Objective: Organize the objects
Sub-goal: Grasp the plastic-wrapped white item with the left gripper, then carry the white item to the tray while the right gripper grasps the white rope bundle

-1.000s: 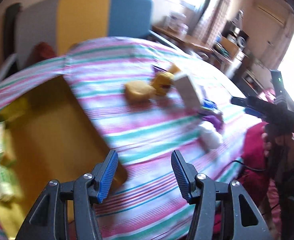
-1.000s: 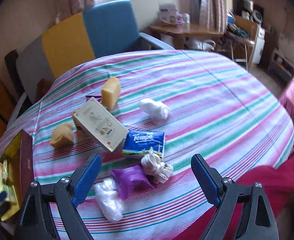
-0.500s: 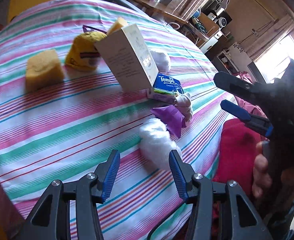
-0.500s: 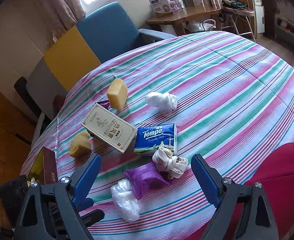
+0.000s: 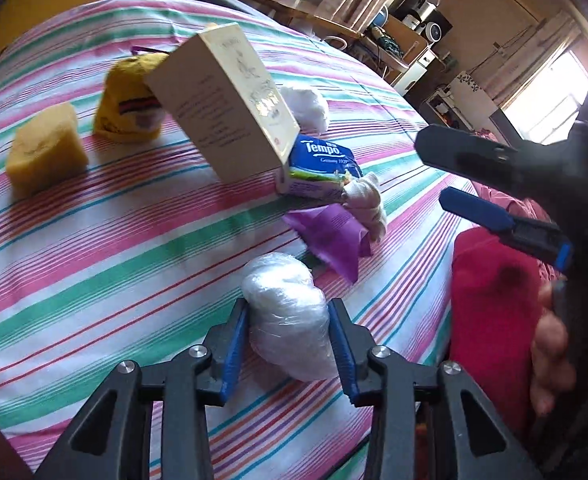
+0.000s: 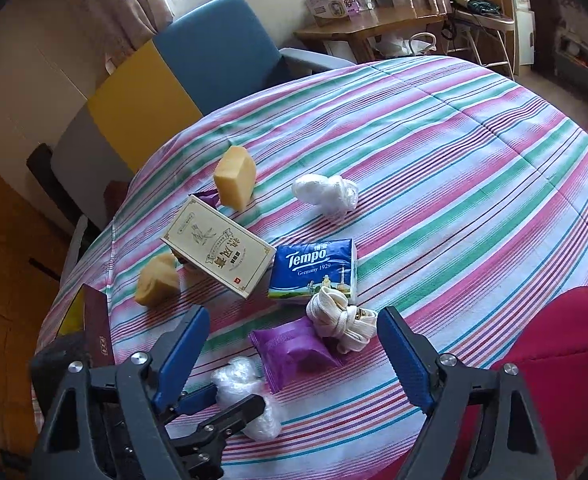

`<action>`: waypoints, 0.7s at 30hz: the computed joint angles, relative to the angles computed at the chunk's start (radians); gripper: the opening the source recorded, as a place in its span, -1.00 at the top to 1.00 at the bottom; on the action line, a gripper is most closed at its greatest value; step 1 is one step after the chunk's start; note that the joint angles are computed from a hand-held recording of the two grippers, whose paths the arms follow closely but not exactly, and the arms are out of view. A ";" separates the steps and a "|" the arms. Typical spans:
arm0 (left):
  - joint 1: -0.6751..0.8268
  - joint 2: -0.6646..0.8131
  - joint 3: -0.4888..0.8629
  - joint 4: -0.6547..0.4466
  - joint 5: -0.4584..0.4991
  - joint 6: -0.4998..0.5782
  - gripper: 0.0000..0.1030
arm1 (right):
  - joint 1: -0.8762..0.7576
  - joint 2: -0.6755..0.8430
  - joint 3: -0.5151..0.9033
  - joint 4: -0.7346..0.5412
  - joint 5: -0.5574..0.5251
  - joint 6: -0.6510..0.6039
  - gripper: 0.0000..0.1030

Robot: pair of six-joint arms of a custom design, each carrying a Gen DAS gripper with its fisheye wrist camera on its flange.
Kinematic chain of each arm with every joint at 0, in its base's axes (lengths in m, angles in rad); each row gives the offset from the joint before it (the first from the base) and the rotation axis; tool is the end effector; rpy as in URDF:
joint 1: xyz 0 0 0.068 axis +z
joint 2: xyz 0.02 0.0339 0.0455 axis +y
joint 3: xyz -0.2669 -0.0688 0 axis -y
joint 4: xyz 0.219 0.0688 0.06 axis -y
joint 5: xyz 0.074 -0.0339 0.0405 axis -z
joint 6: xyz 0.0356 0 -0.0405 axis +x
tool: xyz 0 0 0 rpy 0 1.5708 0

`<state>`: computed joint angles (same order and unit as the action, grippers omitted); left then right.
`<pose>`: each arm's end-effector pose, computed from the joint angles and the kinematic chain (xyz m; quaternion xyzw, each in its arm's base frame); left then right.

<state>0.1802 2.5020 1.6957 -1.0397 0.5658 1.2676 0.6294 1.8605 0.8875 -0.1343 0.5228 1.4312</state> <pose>0.3977 0.0531 0.0561 0.4593 0.8338 -0.2944 0.0844 0.2659 0.1716 0.1282 0.4216 0.8425 0.0608 0.3298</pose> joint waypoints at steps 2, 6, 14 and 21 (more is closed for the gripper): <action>0.041 0.014 0.046 -0.031 0.005 0.035 0.25 | -0.005 0.003 0.004 -0.012 -0.011 0.011 -0.54; 0.113 0.044 0.148 -0.112 0.012 0.089 0.25 | -0.032 0.017 0.025 -0.061 -0.065 0.031 -0.43; 0.236 0.132 0.404 -0.322 0.039 0.174 0.25 | -0.125 0.156 0.202 -0.248 -0.214 -0.012 -0.42; 0.300 0.198 0.597 -0.465 0.089 0.211 0.25 | -0.174 0.288 0.352 -0.396 -0.263 -0.028 -0.28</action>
